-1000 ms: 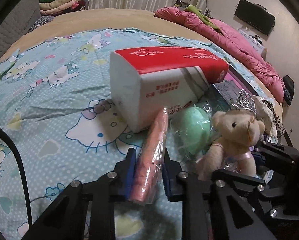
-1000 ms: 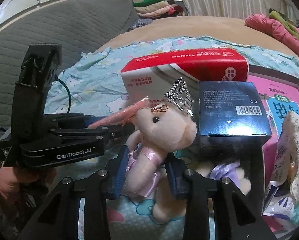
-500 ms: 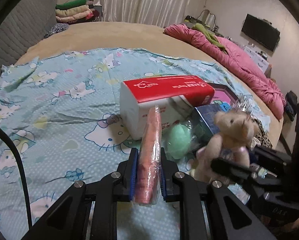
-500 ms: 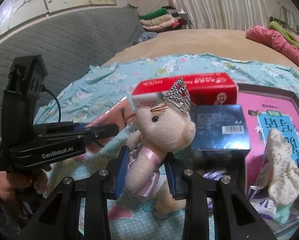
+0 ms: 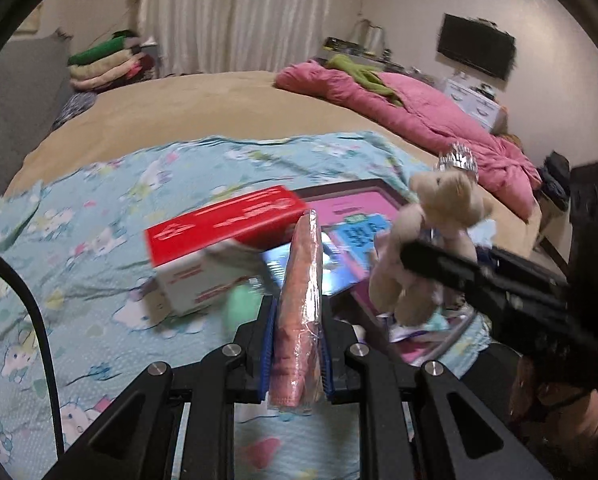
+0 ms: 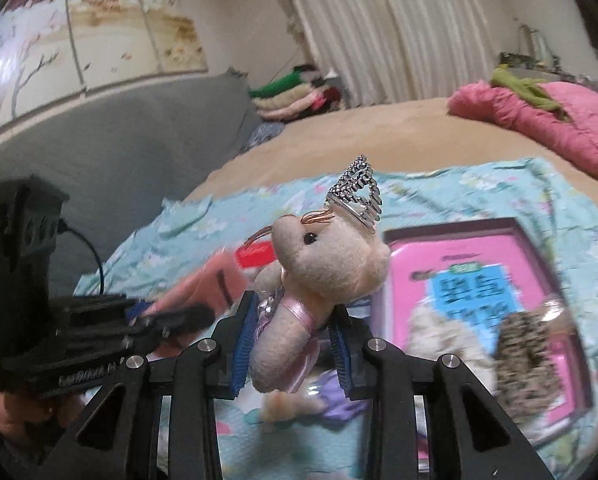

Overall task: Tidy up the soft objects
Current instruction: 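Carry the pink pouch with the left tool while the right tool carries the crowned bear over the tray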

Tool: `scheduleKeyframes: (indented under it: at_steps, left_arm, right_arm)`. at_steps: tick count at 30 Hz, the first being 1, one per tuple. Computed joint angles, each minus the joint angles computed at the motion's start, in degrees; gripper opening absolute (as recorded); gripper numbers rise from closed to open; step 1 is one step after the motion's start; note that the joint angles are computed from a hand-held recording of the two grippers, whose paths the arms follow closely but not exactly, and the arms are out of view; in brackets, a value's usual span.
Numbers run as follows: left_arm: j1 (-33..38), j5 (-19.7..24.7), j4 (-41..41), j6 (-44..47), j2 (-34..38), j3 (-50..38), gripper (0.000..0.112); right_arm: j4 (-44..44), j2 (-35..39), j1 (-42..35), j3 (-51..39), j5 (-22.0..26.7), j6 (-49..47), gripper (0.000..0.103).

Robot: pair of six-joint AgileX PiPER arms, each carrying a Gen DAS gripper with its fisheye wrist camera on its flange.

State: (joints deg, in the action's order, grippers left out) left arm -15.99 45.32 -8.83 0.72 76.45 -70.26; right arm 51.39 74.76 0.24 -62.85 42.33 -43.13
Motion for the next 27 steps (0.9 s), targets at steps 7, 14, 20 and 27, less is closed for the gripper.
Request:
scheduleKeyframes:
  at_steps: [7, 14, 20, 27]
  left_arm:
    - [-10.3, 3.2, 8.0, -9.0, 4.4, -7.6, 0.019]
    - [-16.2, 5.6, 12.2, -14.2, 9.2, -14.7, 0.019]
    - [-18.2, 6.6, 13.4, -15.9, 12.8, -18.7, 0.019]
    - [-20.2, 8.0, 14.9, -17.8, 16.2, -22.2, 0.019]
  right_arm:
    - [3.9, -0.5, -12.3, -0.8, 4.5, -3.1, 0.035]
    - [7.2, 0.2, -20.8, -1.6, 7.5, -6.2, 0.035]
    - [9.1, 0.4, -23.8, -1.5, 8.7, -7.8, 0.035]
    - [10.0, 0.7, -25.5, -1.4, 9.2, -8.0, 0.035]
